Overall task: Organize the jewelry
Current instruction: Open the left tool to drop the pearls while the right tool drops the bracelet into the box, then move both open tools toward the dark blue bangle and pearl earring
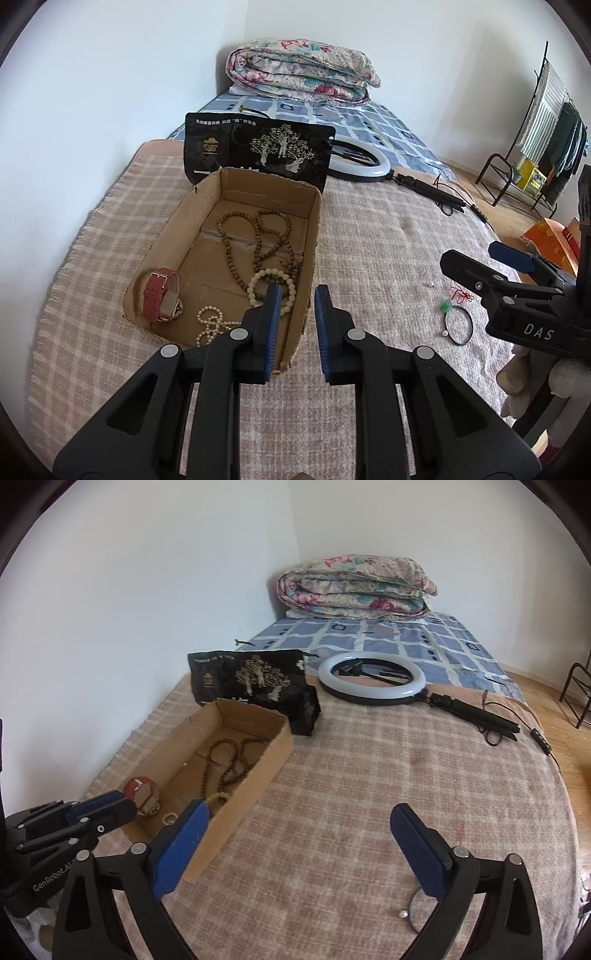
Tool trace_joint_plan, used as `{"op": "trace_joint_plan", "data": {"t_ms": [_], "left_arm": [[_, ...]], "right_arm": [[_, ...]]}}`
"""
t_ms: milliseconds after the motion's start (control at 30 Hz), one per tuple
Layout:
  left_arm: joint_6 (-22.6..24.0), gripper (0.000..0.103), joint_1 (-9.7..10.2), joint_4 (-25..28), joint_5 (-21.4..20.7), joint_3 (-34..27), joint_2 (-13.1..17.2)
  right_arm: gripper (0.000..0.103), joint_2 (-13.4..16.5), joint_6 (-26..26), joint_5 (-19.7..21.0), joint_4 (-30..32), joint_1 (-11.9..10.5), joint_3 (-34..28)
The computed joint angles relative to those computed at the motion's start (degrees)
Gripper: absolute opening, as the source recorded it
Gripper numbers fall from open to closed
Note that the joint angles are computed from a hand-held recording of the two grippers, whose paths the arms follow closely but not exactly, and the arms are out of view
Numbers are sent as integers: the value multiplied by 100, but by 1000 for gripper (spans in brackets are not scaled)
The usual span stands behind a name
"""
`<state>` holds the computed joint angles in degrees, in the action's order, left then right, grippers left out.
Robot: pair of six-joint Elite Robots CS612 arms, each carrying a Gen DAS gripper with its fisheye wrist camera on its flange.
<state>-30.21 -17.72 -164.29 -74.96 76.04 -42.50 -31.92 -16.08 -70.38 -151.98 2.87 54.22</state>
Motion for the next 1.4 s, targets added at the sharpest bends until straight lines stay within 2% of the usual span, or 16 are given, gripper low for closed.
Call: {"op": "trace_joint_plan", "data": {"t_ms": [33, 67, 133, 200, 267, 333, 533, 733, 833, 1033, 1267, 1400], "left_arm": [[27, 22, -17, 18, -5, -27, 15], [56, 33, -34, 4, -27, -54, 34], [98, 42, -67, -53, -67, -82, 59], [136, 46, -105, -59, -76, -133, 89], [169, 56, -137, -79, -108, -190, 126], [205, 57, -170, -89, -156, -243, 162], [364, 57, -265, 83, -266, -478, 301], [403, 57, -309, 262, -507, -718, 457], [473, 57, -328, 395, -620, -844, 538], [562, 57, -366, 594, -759, -1046, 676], [658, 57, -388, 774, -1034, -1275, 844], [685, 54, -393, 896, -1120, -1382, 918]], "right_arm": [[103, -22, 44, -121, -65, -29, 53], [103, -32, 82, -204, -83, -60, 76], [103, -48, 178, -374, -178, -127, 123], [103, -59, 301, -579, -377, -189, 179], [103, -74, 425, -744, -557, -256, 232], [103, -92, 583, -792, -670, -341, 275], [103, -112, 888, -574, -461, -597, 291], [103, -39, 579, -592, 201, -733, 147], [103, -12, 401, -478, 451, -784, 124], [101, 46, 38, -517, 894, -816, 91], [94, 190, -41, -372, 1450, -862, -130], [81, 291, -234, -439, 1831, -825, -279]]}}
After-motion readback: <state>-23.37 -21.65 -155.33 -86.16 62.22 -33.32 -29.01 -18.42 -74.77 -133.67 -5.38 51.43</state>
